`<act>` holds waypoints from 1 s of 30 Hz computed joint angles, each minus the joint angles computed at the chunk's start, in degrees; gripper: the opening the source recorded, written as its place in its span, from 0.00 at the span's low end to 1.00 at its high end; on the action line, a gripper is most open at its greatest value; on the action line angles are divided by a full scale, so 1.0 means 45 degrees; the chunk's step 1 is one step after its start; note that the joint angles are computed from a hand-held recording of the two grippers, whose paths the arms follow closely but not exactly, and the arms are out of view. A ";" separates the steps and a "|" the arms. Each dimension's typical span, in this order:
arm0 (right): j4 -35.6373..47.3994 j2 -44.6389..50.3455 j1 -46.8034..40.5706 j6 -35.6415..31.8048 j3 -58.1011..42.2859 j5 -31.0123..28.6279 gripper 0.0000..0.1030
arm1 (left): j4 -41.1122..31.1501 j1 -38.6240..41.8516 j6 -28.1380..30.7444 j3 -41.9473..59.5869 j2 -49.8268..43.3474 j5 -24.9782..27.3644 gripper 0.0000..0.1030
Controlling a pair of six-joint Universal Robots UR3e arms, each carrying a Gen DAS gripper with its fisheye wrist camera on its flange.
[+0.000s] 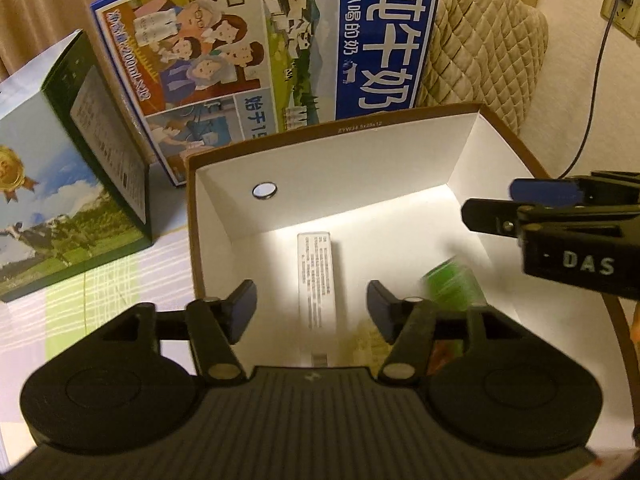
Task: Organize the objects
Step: 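Open both tools to drop the white and green boxes into the box, then withdraw both tools from the box toward the white towel and tube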
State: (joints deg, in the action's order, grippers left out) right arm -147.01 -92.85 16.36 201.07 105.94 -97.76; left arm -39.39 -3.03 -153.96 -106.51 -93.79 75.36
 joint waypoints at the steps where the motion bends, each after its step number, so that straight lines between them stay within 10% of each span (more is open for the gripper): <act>1: 0.0268 -0.0242 0.0088 0.0026 0.0011 0.0043 0.55 | -0.0153 0.0157 0.0125 -0.0155 0.0272 -0.0154 0.61; 18: 0.4070 -0.3316 0.3170 0.3190 0.0260 -0.1082 0.68 | -0.5747 0.3321 0.2604 -0.2066 0.6543 -0.2338 0.82; 30: 0.5819 -0.3434 0.6354 0.6675 -0.0712 -0.2906 0.70 | -1.5660 0.9425 0.8479 -0.1288 1.2380 -0.4039 0.82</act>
State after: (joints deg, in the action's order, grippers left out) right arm -120.82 -108.30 44.95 231.11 102.74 -110.83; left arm -109.86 39.39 -115.81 -112.30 -38.08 57.18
